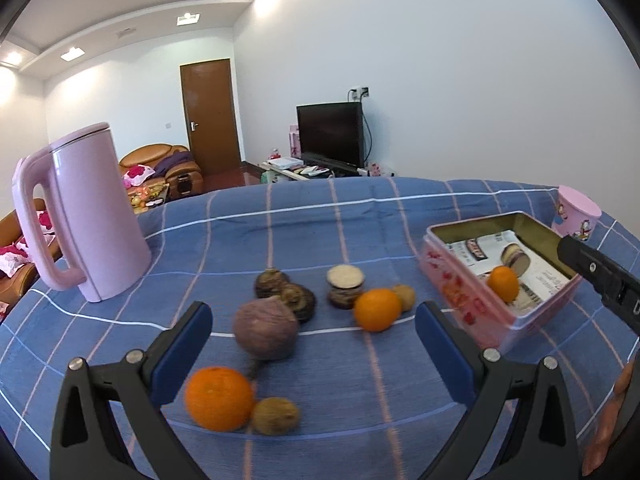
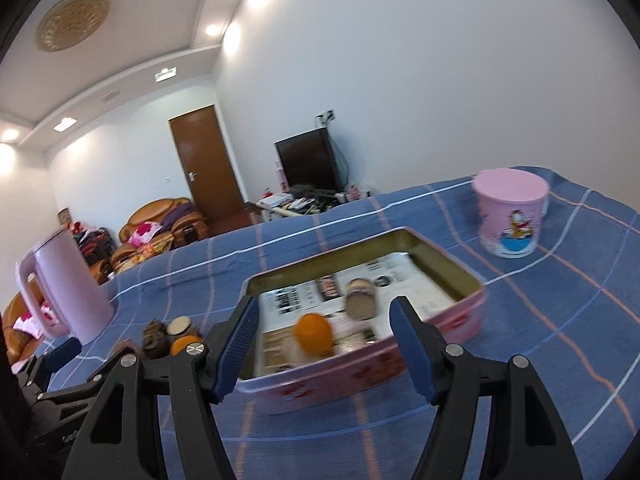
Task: Organize fruits
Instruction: 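Grasp a large orange with the left tool while the right tool grasps a brown kiwi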
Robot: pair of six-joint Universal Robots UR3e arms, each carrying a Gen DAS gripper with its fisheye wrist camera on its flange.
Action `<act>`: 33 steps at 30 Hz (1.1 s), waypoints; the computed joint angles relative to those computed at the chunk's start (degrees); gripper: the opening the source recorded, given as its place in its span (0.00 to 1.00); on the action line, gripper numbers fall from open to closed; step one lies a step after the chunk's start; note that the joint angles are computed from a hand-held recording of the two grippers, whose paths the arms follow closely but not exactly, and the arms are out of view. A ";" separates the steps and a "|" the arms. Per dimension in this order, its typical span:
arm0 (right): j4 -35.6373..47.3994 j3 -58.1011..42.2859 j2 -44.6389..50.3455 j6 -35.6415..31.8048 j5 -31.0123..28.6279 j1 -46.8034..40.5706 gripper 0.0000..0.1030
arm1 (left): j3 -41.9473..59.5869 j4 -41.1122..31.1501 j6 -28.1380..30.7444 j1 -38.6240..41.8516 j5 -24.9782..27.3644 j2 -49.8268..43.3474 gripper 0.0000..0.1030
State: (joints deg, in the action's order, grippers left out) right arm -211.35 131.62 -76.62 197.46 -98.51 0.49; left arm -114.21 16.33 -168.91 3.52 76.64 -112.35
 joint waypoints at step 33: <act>44.16 -42.25 20.60 -13.27 15.30 17.59 0.44 | 9.64 -16.57 5.00 21.51 -13.65 -0.93 1.00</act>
State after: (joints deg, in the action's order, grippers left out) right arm -167.19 89.38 -56.02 184.19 -83.21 18.09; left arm -104.57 -0.24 -163.91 25.03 62.99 -113.29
